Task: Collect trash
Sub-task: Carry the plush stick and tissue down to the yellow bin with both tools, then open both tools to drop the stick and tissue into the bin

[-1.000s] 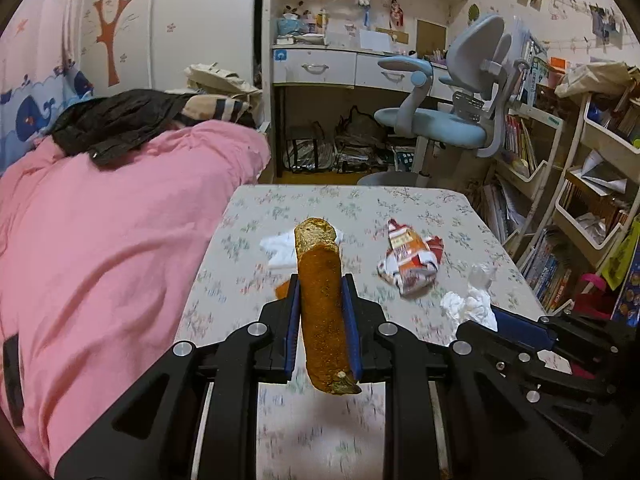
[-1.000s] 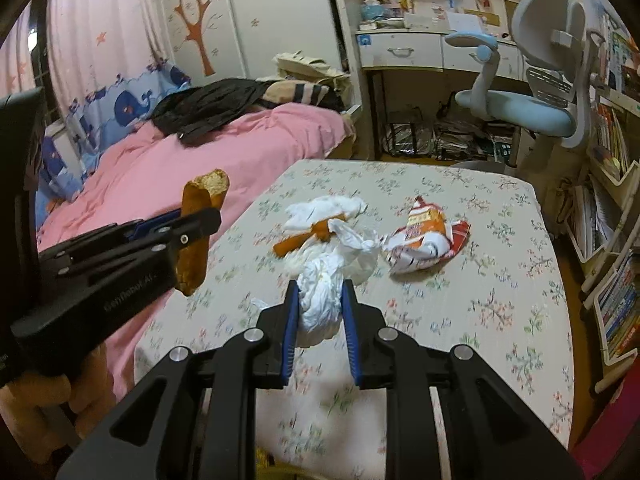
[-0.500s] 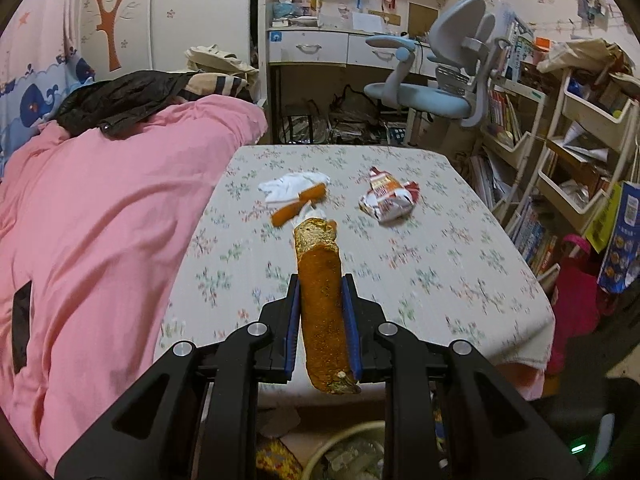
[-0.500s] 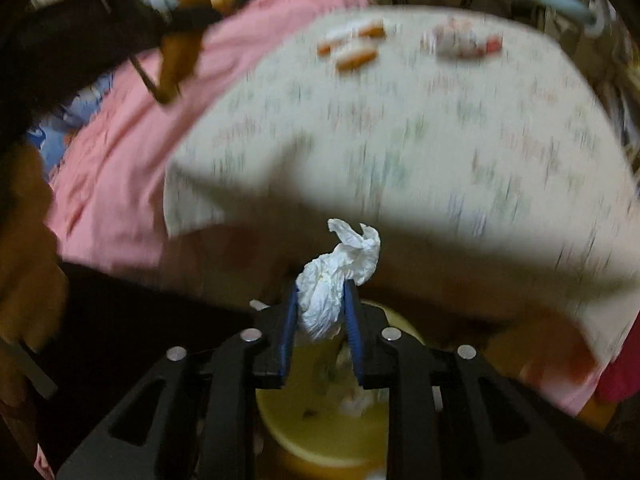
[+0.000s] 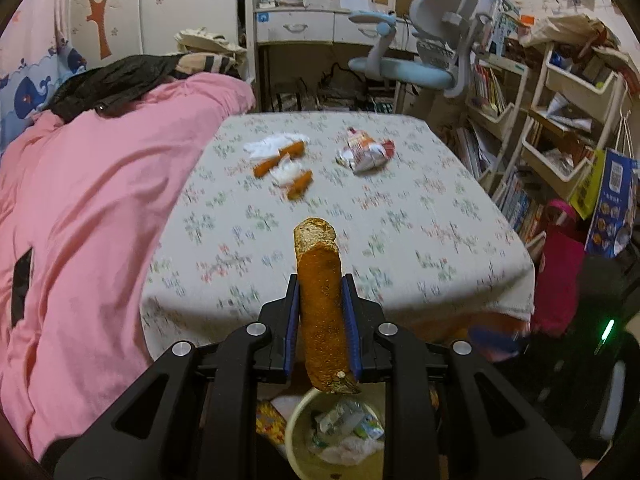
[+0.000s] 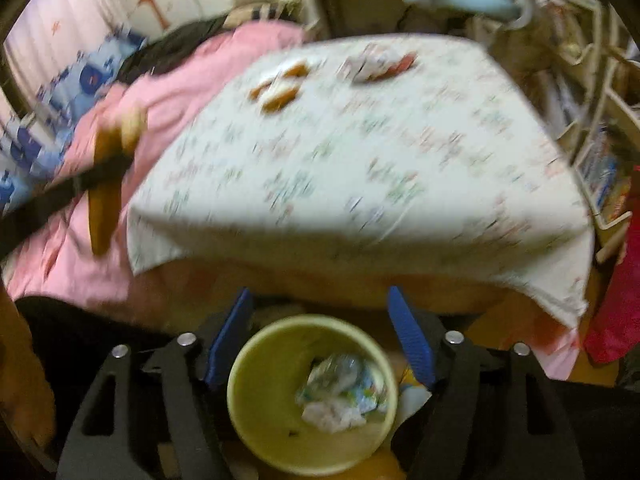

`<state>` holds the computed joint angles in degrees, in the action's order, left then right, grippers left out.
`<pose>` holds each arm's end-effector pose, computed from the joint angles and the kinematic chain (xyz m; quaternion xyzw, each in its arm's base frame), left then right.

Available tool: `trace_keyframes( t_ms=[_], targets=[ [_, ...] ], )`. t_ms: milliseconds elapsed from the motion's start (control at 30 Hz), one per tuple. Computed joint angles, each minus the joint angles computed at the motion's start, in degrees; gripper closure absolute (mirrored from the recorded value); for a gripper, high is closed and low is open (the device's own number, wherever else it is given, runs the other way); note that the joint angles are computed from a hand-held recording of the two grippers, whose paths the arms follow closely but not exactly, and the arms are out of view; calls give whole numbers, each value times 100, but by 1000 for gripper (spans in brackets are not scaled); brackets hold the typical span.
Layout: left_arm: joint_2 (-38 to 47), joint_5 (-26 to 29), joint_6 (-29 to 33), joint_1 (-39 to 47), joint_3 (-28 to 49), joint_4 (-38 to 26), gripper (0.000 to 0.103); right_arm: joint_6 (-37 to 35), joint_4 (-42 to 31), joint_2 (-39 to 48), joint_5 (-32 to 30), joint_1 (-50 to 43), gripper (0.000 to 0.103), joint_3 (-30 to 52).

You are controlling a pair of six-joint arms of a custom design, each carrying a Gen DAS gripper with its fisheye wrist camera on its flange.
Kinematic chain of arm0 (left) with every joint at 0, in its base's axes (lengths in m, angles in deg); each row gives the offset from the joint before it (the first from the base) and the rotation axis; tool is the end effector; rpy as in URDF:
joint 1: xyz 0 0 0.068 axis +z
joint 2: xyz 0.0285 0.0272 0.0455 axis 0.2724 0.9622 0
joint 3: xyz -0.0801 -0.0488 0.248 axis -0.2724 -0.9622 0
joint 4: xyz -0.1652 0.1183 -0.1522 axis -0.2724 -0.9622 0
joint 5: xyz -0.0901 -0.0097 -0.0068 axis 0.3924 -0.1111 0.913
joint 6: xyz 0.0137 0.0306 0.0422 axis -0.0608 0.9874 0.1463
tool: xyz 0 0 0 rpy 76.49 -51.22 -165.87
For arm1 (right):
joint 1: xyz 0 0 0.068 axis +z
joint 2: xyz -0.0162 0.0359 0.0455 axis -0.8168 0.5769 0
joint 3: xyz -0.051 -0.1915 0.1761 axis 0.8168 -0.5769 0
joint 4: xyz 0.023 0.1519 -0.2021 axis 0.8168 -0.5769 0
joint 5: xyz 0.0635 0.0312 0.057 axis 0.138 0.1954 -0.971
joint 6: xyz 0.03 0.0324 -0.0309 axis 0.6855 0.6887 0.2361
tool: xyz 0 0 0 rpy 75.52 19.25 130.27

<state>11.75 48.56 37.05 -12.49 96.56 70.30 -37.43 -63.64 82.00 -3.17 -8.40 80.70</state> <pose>0.1933 -0.0899 0.0842 -0.0242 0.9235 -0.0016 0.3828 0.2580 0.2651 0.0318 -0.1126 0.9350 0.1667 0.2922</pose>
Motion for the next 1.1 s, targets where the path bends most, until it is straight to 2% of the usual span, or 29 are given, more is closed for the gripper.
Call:
trace_keyframes(
  t_ms=[100, 333, 400, 467, 567, 633, 833, 1100],
  targets=[
    [350, 101, -216, -180, -27, 84, 84, 152, 405, -190, 337, -47, 27, -312],
    [1492, 643, -755, -553, -17, 483, 83, 332, 851, -224, 474, -187, 26, -509],
    [1832, 765, -811, -671, 61, 495, 78, 350, 860, -240, 476, -172, 26, -527],
    [1968, 672, -911, -787, 72, 500, 60, 367, 901, -244, 492, -150, 26, -547],
    [1821, 353, -1037, -946, 13, 422, 48, 381, 1007, -286, 516, -153, 25, -631],
    [1586, 206, -1050, -978, -13, 267, 46, 404, 1049, -295, 533, -160, 25, -667],
    [909, -323, -1074, -1161, 4, -344, 41, 434, 1119, -304, 590, -147, 25, -710],
    [320, -604, -1067, -1192, -8, -703, 37, 417, 1109, -281, 670, -126, 24, -662]
  ],
)
